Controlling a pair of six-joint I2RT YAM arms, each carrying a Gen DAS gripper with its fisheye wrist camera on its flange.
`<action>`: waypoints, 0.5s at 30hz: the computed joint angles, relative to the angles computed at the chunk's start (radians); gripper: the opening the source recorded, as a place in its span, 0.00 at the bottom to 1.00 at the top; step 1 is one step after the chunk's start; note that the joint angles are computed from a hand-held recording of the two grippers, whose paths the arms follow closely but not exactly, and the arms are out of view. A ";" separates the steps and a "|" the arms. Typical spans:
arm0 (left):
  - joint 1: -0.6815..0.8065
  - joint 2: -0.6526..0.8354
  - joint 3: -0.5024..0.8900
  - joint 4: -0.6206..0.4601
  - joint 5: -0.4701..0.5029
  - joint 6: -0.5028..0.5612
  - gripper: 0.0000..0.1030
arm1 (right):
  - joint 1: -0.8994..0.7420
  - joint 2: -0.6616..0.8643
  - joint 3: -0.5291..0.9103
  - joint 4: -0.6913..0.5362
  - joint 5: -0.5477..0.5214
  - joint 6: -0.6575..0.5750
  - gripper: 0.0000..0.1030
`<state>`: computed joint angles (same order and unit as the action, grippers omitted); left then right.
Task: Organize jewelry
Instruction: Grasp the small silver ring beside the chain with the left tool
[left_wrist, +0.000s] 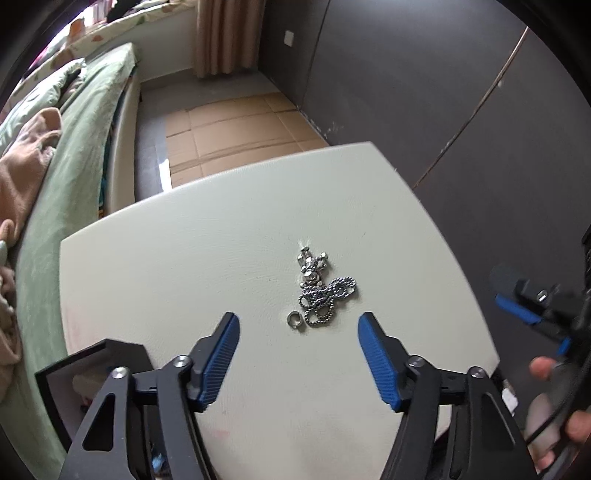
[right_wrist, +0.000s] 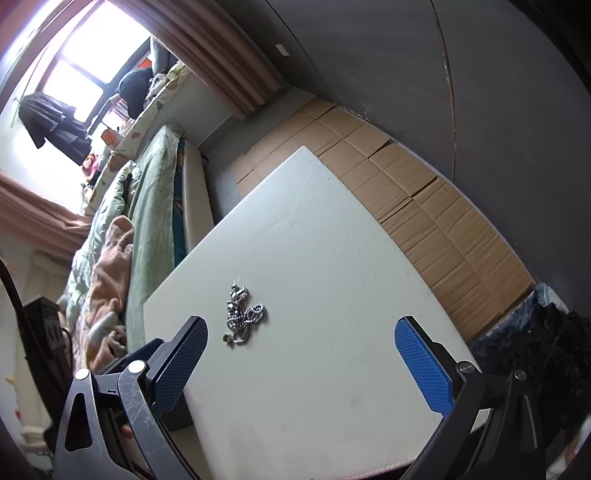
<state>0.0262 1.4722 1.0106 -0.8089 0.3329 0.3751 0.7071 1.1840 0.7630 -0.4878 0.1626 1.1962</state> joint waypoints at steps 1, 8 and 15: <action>-0.006 0.021 -0.001 0.009 -0.008 0.003 0.53 | -0.015 0.010 -0.001 0.014 -0.017 -0.007 1.00; -0.044 0.133 -0.005 0.067 -0.076 0.022 0.36 | -0.061 0.054 -0.006 0.079 -0.089 -0.027 1.00; -0.083 0.110 -0.056 0.096 -0.144 0.052 0.35 | -0.060 0.080 -0.002 0.110 -0.128 -0.030 1.00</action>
<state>-0.0564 1.5826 0.9550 -0.7126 0.1884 0.4267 0.6468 1.2637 0.7606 -0.3774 0.0345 1.1664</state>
